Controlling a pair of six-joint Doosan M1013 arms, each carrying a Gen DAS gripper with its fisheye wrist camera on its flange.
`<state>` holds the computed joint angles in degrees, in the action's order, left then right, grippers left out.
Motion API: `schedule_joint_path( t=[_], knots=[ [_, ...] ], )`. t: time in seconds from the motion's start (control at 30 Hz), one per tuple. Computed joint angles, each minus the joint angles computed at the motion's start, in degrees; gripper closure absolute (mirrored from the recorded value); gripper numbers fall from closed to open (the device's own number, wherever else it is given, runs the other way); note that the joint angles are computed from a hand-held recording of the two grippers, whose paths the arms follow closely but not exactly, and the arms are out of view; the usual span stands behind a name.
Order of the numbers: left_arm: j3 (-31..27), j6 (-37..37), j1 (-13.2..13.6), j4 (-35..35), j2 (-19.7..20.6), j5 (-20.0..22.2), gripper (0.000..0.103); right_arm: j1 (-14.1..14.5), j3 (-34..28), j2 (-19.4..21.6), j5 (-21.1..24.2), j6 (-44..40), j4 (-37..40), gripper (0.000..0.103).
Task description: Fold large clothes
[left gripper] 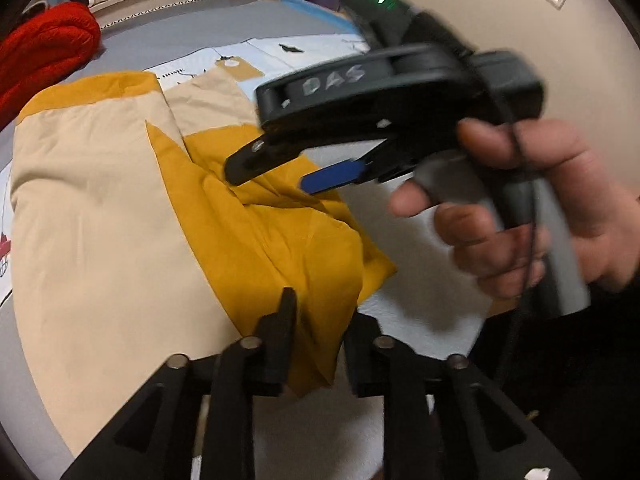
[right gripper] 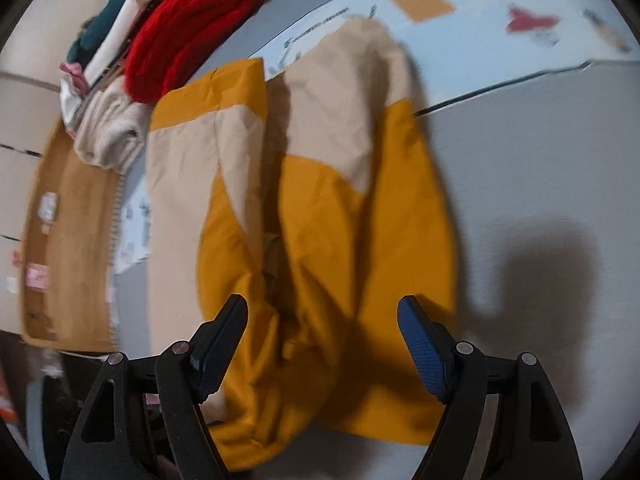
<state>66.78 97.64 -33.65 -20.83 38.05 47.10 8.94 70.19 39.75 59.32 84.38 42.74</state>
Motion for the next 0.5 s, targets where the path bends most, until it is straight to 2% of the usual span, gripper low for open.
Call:
schedule_joint_path(
  t=[0.07, 0.2, 0.27, 0.37, 0.43, 0.47, 0.5],
  knots=[
    [1.1, 1.0, 0.6, -1.0, -1.3, -0.7, 0.071, 0.5, -0.6, 0.5, 0.1, -1.0, 1.7, 0.025],
    [4.8, -0.9, 2.0, 0.4, -4.6, -4.8, 0.069, 1.5, -1.9, 1.3, 0.7, -2.2, 3.6, 0.025],
    [6.6, -7.4, 2.5, 5.4, -6.0, -6.9, 0.069, 2.0, -2.6, 1.7, 0.5, -2.1, 3.7, 0.025],
    [7.6, -21.8, 3.1, 16.2, -6.7, -6.1, 0.068, 3.5, -3.9, 1.6, -0.6, -2.0, 0.0, 0.030],
    [7.7, -30.3, 3.9, 20.6, -6.6, -3.8, 0.068, 5.0, -5.0, 1.3, -1.3, -1.0, -7.1, 0.072],
    [7.5, -33.7, 4.4, 21.4, -6.3, -2.4, 0.068, 5.8, -5.1, 0.9, -2.2, -0.6, -10.7, 0.078],
    [7.2, -36.1, 4.8, 21.3, -6.0, -1.0, 0.068, 6.2, -4.9, 0.5, -2.9, -0.8, -11.8, 0.090]
  ],
)
